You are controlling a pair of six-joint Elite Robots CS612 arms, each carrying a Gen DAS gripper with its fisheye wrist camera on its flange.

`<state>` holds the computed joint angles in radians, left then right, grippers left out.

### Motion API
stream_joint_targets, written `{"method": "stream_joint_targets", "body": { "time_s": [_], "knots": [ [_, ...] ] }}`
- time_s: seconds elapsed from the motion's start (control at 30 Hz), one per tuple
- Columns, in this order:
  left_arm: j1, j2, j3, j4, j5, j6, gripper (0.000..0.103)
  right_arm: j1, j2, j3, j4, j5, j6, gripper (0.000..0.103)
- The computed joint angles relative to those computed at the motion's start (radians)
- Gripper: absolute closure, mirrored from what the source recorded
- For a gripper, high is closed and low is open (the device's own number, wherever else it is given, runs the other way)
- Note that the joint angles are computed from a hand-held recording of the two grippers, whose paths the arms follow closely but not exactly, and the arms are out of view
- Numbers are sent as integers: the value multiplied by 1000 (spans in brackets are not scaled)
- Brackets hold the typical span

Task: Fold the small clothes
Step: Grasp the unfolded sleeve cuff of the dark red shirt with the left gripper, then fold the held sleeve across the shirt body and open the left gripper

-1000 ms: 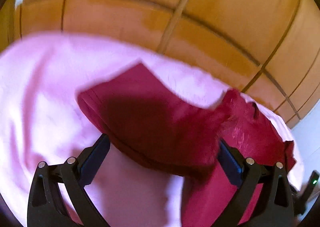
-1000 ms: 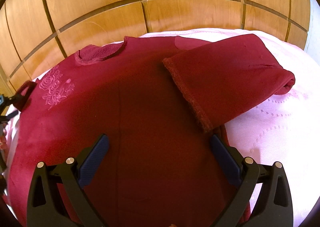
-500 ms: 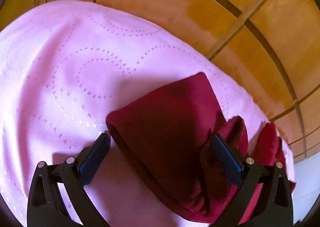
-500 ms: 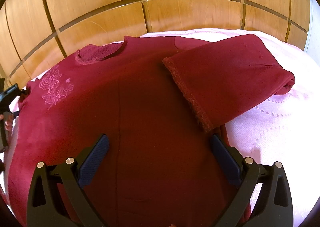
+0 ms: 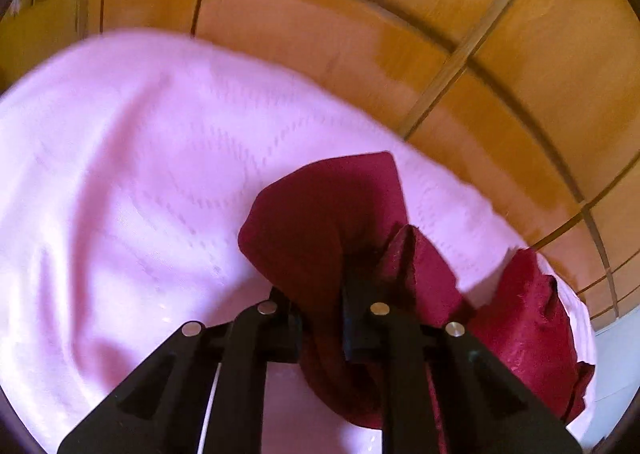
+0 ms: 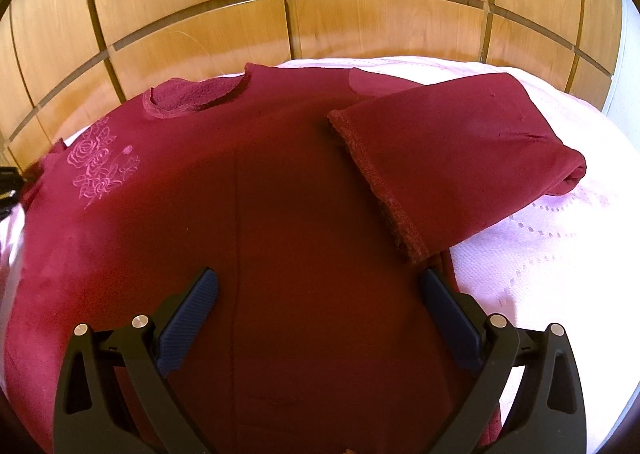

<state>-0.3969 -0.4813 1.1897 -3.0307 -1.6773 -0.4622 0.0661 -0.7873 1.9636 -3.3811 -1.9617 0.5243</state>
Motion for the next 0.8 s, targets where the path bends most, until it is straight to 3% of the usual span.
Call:
{"method": "stream_joint_targets", "body": {
  "time_s": [0.2,0.27,0.33,0.43,0.5,0.53,0.57,0.63,0.67,0.73,0.8],
  "knots": [
    [19,-41,95,-231,72,-66,91,0,2,-1,-1,0,0,3],
    [24,-45,109,-250,90,-64,91,1,3,-2,-2,-1,0,3],
    [39,-53,127,-203,63,-60,90,1,3,-2,0,-2,-1,3],
    [58,-50,135,-93,12,-89,74,1,3,-3,4,-5,-2,3],
    [61,-52,147,-63,16,-127,41,0,2,-2,4,-3,-2,3],
    [59,-57,170,-98,49,-162,24,0,1,-2,3,-3,-3,3],
    [56,-62,200,-176,91,-198,17,0,1,-2,4,-4,-3,3],
    [46,-81,250,-260,180,-238,14,0,1,-2,5,-4,-4,3],
    [42,-88,267,-293,192,-242,14,0,1,-3,7,-6,-4,3],
    [39,-95,291,-371,141,-216,14,2,2,-4,9,-8,-3,3],
    [32,-100,296,-409,86,-139,14,2,2,-4,9,-8,-3,3]
  ]
}}
